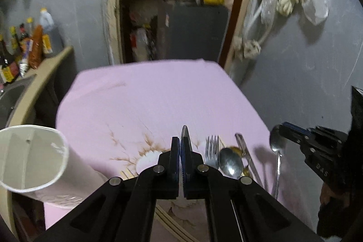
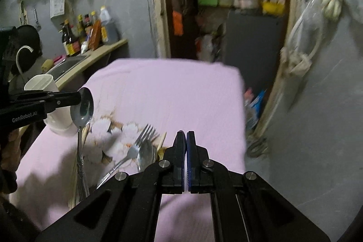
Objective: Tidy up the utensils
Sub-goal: 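Lift the steel spoon with the right gripper and drop it into the white caddy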
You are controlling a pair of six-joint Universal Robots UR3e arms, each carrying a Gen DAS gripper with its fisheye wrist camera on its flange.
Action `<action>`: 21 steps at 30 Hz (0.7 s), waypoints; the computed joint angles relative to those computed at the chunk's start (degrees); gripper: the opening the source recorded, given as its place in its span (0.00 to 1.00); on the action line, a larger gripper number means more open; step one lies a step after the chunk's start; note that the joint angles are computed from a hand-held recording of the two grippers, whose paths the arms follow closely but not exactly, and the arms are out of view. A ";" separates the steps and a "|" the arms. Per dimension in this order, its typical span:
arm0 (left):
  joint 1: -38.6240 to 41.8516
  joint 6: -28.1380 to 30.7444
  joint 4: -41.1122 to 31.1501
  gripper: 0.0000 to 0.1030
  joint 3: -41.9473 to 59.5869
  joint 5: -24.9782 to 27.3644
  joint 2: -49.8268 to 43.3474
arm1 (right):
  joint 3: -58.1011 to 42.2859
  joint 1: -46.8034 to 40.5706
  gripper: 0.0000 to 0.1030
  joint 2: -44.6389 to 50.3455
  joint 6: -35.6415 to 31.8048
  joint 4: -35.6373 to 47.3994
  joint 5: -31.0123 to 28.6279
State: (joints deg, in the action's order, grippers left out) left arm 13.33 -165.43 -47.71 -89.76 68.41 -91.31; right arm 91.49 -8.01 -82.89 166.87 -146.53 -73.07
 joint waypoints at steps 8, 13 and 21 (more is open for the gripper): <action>2.69 -2.16 8.92 0.02 -5.83 -1.17 6.88 | -0.58 5.98 0.02 -8.29 5.00 -0.40 -13.04; 10.29 -2.31 9.04 0.02 -5.30 -9.25 10.97 | -5.08 10.54 0.02 -11.35 8.60 1.68 -20.22; 24.82 -0.08 3.05 0.02 0.32 -21.88 13.66 | -22.02 24.98 0.02 -1.79 12.87 0.66 -35.03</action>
State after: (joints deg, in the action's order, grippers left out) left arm 38.14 -165.51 -44.66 -89.44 46.53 -77.65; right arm 69.48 16.97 -84.68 179.74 -145.86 -108.10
